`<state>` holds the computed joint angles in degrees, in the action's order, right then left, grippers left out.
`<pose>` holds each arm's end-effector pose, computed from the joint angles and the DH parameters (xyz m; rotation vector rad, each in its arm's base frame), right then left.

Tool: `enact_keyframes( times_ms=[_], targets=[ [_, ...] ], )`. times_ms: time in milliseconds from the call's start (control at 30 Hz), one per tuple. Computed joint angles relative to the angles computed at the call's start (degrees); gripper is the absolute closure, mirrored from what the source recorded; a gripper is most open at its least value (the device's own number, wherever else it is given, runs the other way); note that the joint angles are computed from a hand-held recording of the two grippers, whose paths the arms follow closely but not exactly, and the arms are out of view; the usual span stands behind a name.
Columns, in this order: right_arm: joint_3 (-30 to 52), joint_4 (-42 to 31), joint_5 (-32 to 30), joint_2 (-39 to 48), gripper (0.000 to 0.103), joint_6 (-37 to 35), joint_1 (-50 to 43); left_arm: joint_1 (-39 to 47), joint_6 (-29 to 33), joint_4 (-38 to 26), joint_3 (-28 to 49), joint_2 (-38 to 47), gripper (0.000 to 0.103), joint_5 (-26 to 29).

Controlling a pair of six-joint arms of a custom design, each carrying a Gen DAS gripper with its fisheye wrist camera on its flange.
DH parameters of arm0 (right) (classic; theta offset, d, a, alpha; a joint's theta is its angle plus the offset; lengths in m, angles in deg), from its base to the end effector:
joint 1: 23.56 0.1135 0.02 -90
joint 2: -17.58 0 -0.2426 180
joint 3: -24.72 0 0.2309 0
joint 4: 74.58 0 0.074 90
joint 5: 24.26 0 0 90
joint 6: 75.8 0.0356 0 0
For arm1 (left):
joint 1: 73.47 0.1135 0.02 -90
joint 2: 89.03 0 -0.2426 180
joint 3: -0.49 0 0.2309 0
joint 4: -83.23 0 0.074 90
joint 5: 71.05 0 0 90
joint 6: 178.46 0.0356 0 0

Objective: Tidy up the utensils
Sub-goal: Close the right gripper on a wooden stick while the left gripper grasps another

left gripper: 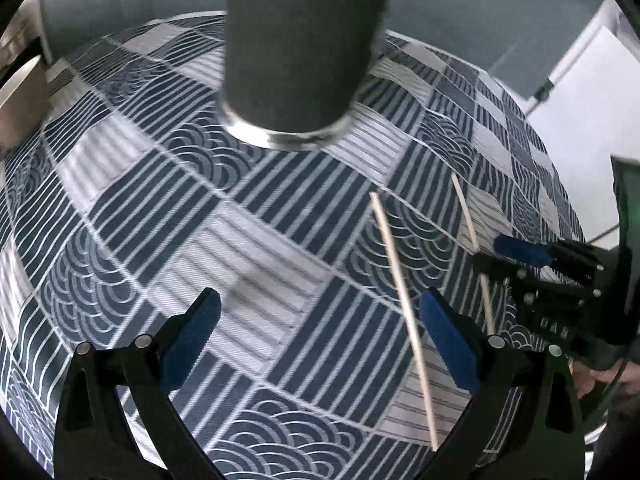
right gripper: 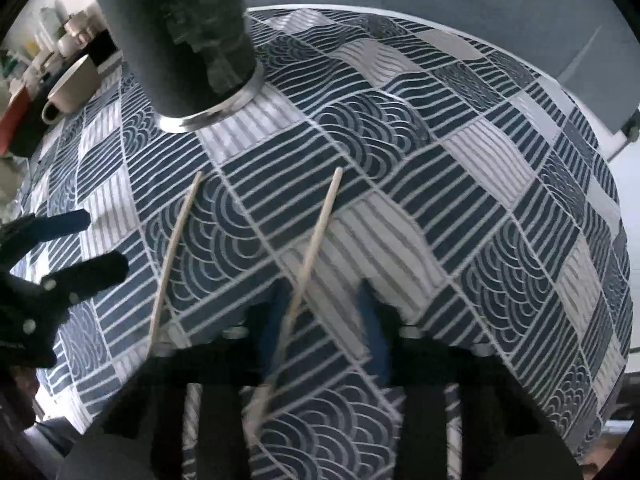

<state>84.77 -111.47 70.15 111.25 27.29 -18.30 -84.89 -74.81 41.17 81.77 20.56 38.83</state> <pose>0.2635 0.0215 0.1245 0.2092 2.7858 -0.0297 0.3316 -0.0793 0.1313 0.6797 2.6721 -0.4736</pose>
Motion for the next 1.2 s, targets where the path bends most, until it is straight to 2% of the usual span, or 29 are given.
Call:
enact_keyframes(
  times_ms=[33, 133, 267, 367, 467, 500, 567, 633, 667, 733, 800, 867, 1033, 1200],
  targets=[
    [-0.38, -0.12, -0.14, -0.5, 0.088, -0.5, -0.58, -0.62, -0.19, -0.08, 0.17, 0.16, 0.006, -0.58],
    [-1.3, 0.03, -0.24, -1.3, 0.097, -1.88, -1.97, -3.64, -0.53, -0.57, 0.98, 1.04, 0.006, -3.18],
    [-1.93, 0.32, 0.37, -1.72, 0.098, -2.72, -2.19, -7.52, -1.2, -0.33, 1.79, 1.91, 0.006, -8.02],
    [-1.76, 0.0, 0.15, -1.76, 0.098, -3.05, -2.3, -11.09, -1.13, 0.23, 1.91, 2.68, 0.006, -15.16],
    [-1.59, -0.05, 0.24, -1.6, 0.098, -3.55, -2.41, -11.89, -1.49, 2.32, 0.29, 1.91, 0.006, -16.03],
    [-1.57, 0.01, 0.17, -1.56, 0.098, -3.52, -2.46, -11.71, -0.62, 2.92, -0.31, 1.49, 0.009, -15.62],
    [-1.57, -0.01, -0.03, -1.57, 0.098, -3.13, -2.5, -11.02, 1.37, 4.37, -2.12, -0.15, 0.023, -14.57],
    [-1.46, -0.1, -0.2, -1.5, 0.098, -3.08, -2.55, -9.98, 2.79, 3.62, -2.14, -0.96, 0.043, -13.74],
    [-1.41, -0.1, -0.21, -1.46, 0.098, -3.36, -2.71, -9.06, 3.92, 2.9, -1.67, -1.0, 0.048, -13.31],
    [-1.2, -0.35, -0.5, -1.37, 0.098, -3.54, -2.97, -7.23, 5.22, 1.91, -1.19, -1.19, 0.076, -12.79],
    [-1.21, -0.32, -0.85, -1.41, 0.098, -3.65, -3.21, -4.44, 6.24, -1.43, 1.88, 0.39, 0.091, -12.16],
    [-1.14, -0.35, -0.74, -1.35, 0.098, -3.65, -3.14, -2.59, 7.7, -5.17, 5.12, 2.09, 0.098, -11.66],
    [-1.7, 0.23, -1.45, -1.71, 0.098, -2.98, -3.61, 0.38, 9.63, -7.7, 6.93, 2.92, 0.098, -11.67],
    [-1.06, -0.75, -4.44, -1.92, 0.099, -2.27, -6.34, 2.62, 8.15, -12.12, 11.47, 5.33, 0.099, -10.87]
  ],
)
